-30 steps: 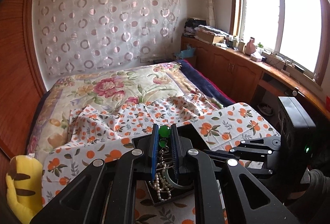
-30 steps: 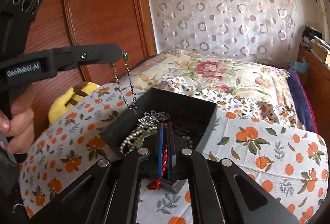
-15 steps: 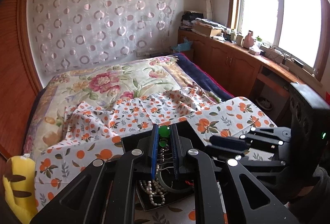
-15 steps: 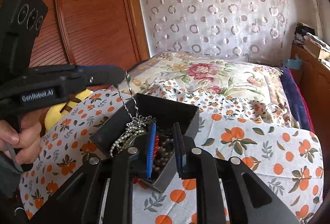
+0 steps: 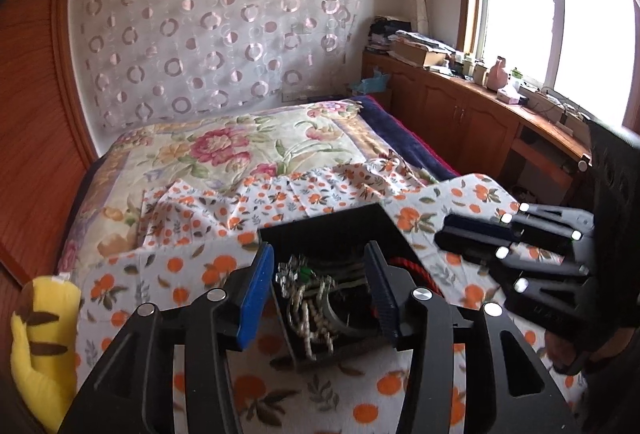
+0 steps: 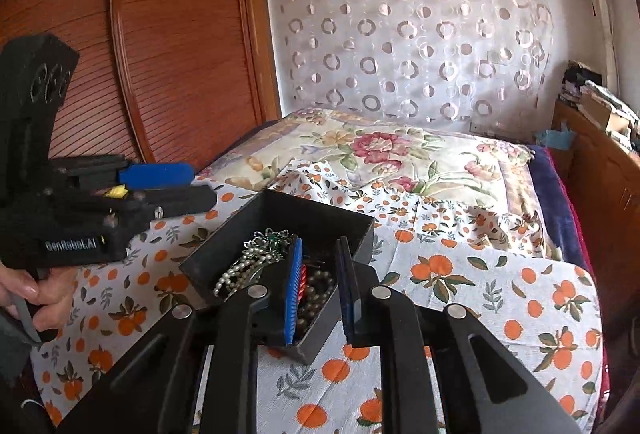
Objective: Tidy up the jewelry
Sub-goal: 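Lower the green pendant into the box with the left gripper while the right gripper drops the red bracelet inside, then move the right gripper to the amber pendant while the left gripper moves to the gold charm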
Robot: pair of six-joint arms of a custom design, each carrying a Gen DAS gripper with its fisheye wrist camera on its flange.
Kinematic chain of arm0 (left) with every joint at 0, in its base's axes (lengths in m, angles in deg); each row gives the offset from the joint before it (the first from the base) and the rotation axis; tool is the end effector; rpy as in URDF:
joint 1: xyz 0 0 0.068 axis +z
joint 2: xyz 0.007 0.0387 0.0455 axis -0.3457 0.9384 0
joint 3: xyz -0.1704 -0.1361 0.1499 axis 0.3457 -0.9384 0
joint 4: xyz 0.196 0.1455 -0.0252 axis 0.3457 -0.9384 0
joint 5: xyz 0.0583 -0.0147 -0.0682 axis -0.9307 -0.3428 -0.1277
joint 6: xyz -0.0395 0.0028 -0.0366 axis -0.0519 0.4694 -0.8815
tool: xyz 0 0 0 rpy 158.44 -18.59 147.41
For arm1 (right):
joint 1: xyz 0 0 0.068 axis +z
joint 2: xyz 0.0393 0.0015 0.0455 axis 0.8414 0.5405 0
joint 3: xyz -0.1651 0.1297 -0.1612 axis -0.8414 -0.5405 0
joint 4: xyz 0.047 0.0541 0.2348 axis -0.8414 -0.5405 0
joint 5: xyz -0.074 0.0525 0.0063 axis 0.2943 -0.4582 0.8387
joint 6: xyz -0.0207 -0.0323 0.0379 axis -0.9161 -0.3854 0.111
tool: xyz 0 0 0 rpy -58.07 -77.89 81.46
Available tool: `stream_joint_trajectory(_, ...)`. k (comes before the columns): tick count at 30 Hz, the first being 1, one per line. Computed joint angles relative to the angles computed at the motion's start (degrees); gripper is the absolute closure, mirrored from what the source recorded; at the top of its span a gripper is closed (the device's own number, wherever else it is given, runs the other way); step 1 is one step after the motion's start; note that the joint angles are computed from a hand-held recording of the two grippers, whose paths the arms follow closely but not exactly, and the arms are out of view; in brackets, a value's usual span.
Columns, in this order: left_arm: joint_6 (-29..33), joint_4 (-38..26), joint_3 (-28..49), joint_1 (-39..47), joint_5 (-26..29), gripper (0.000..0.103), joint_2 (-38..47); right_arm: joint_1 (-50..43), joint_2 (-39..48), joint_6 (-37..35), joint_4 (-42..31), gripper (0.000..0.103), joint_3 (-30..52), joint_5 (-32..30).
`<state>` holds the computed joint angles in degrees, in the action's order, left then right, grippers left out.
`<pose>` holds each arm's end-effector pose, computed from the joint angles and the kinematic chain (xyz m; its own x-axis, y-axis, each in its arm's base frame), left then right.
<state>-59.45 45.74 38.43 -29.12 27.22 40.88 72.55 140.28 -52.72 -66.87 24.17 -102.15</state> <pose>0.2759 -0.0433 0.2576 -0.6299 0.0759 -0.7729 0.1398 0.9900 -0.0167 0.3585 0.1127 0.2164 -0.4619 -0.2900 -0.8382 -0.6467 0.7568 0.0946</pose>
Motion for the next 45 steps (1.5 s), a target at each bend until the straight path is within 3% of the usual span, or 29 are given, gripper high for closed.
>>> stream_joint_trajectory(4,-0.73,-0.19,-4.78,-0.56,-1.7,0.029,-4.52,-0.11,-3.68,-0.74,-0.68,0.084,-3.11,0.34)
stream_joint_trajectory(9,-1.46,-0.5,-10.63,-0.88,-2.98,0.017,-10.25,0.13,-8.95,-1.54,-0.63,0.084,-8.91,1.65)
stream_joint_trajectory(12,-1.08,-1.16,-13.77,-1.11,-3.13,0.013,-13.46,-0.26,-12.6,-1.48,0.17,0.073,-13.7,2.34)
stream_joint_trajectory(25,-0.42,-2.84,-24.34,-2.15,-3.58,0.012,-19.22,-0.85,-20.94,-4.07,-0.71,0.073,-29.19,4.45)
stream_joint_trajectory(36,0.29,-0.69,-27.73,0.89,0.17,0.012,-15.14,1.15,-20.69,-4.7,-2.61,0.073,-33.2,7.74)
stream_joint_trajectory(41,0.53,-0.77,-27.87,0.32,-0.26,0.009,-15.09,2.67,-20.5,-4.99,-3.23,0.088,-33.36,10.21)
stream_joint_trajectory(45,0.36,-0.89,-27.37,-1.58,-2.39,0.008,-14.14,2.66,-21.78,-5.7,-3.15,0.089,-34.35,10.37)
